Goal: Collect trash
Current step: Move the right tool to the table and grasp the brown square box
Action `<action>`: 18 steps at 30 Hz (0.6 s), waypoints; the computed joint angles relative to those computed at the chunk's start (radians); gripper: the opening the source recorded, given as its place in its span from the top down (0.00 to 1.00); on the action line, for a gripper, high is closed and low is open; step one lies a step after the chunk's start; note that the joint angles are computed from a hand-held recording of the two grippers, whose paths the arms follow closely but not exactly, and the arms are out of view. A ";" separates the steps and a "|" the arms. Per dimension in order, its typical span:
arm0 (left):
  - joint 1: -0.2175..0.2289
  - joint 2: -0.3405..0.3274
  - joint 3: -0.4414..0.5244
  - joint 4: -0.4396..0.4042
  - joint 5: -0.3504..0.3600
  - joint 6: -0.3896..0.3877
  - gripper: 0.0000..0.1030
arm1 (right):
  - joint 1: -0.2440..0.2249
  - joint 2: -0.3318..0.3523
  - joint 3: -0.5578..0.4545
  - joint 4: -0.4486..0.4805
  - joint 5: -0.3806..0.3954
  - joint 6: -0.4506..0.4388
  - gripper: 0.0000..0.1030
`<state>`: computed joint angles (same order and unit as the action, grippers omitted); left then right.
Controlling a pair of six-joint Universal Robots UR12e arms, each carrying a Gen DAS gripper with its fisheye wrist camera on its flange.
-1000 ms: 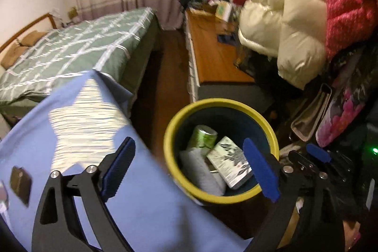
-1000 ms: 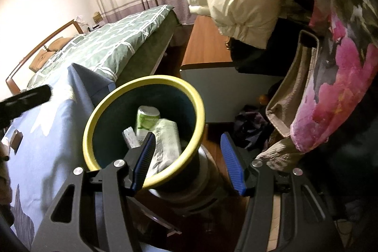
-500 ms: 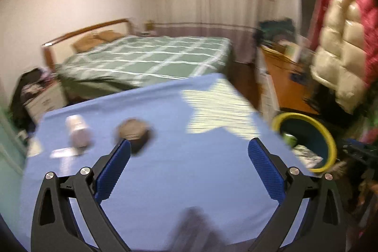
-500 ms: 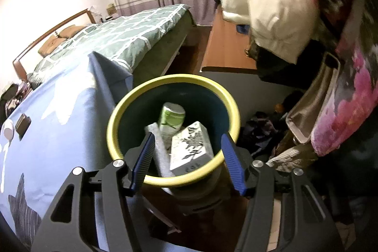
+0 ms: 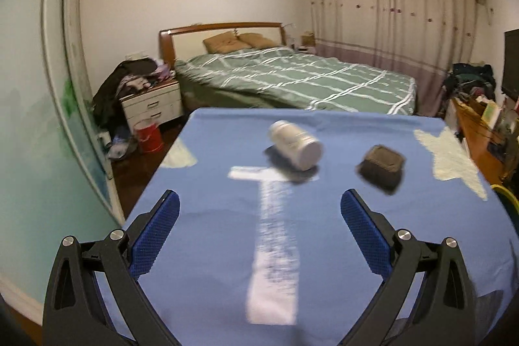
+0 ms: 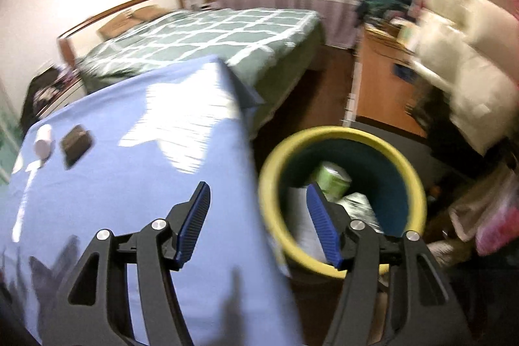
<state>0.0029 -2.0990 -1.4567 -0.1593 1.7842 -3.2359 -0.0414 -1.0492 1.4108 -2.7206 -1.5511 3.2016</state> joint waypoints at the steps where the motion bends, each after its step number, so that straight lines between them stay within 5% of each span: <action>1: 0.002 -0.002 -0.001 -0.006 0.009 0.004 0.05 | 0.012 0.016 -0.030 0.020 0.021 -0.021 0.43; 4: 0.001 -0.005 -0.002 -0.038 0.042 0.003 0.05 | 0.041 0.056 -0.106 0.084 0.087 -0.074 0.43; 12: 0.025 -0.003 -0.010 -0.051 -0.029 -0.088 0.05 | 0.105 0.179 -0.336 0.282 0.263 -0.199 0.43; 18: 0.008 -0.006 0.001 -0.055 -0.004 -0.065 0.05 | 0.143 0.279 -0.499 0.381 0.268 -0.253 0.33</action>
<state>0.0106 -2.1049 -1.4556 -0.2140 1.7806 -3.3005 0.1012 -0.7699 0.9117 -2.3391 -1.2832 2.9485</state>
